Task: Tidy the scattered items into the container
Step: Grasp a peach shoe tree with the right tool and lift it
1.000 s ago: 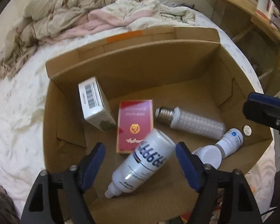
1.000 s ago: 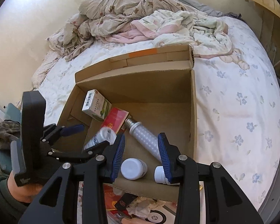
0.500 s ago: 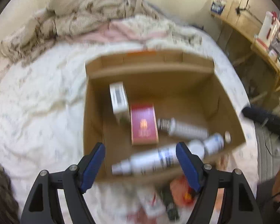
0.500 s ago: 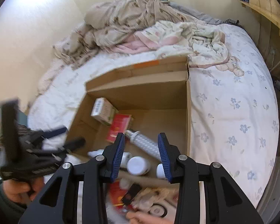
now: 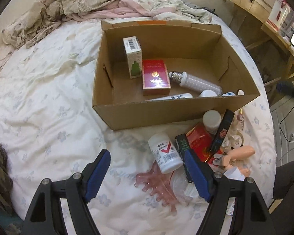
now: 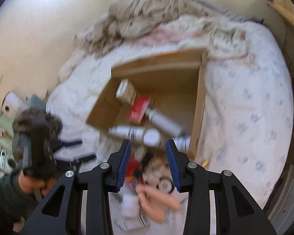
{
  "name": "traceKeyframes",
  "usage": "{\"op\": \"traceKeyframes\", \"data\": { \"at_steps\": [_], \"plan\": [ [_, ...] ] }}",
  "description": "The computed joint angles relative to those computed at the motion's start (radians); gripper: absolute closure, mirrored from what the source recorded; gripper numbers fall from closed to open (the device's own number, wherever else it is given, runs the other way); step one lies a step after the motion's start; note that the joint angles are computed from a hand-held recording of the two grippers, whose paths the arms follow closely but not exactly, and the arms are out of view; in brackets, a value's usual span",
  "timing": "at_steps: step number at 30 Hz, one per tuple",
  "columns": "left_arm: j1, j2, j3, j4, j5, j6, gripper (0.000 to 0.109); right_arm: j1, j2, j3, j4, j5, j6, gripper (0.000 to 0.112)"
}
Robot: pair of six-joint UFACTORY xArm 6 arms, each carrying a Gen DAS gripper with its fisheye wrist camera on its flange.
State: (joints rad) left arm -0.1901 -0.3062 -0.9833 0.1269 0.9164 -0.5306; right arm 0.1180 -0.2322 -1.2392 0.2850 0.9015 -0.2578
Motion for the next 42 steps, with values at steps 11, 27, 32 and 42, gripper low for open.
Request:
{"op": "traceKeyframes", "data": {
  "at_steps": [11, 27, 32, 42],
  "plan": [
    [0.031, 0.001, -0.001, -0.067, -0.007, -0.013, 0.030, 0.164, 0.040, 0.115, -0.416, 0.158, -0.054, 0.085],
    [-0.057, 0.042, 0.010, -0.523, 0.045, 0.373, 0.034, 0.214, 0.066, 0.191, -0.639, 0.037, -0.070, 0.082],
    [-0.117, 0.100, -0.043, -0.466, 0.049, 0.366, 0.042, 0.217, 0.090, 0.192, -0.672, -0.009, -0.066, 0.084],
    [-0.094, 0.090, -0.032, -0.506, 0.021, 0.334, 0.042, 0.130, -0.034, 0.186, -0.616, -0.162, -0.032, 0.090]
  ]
}}
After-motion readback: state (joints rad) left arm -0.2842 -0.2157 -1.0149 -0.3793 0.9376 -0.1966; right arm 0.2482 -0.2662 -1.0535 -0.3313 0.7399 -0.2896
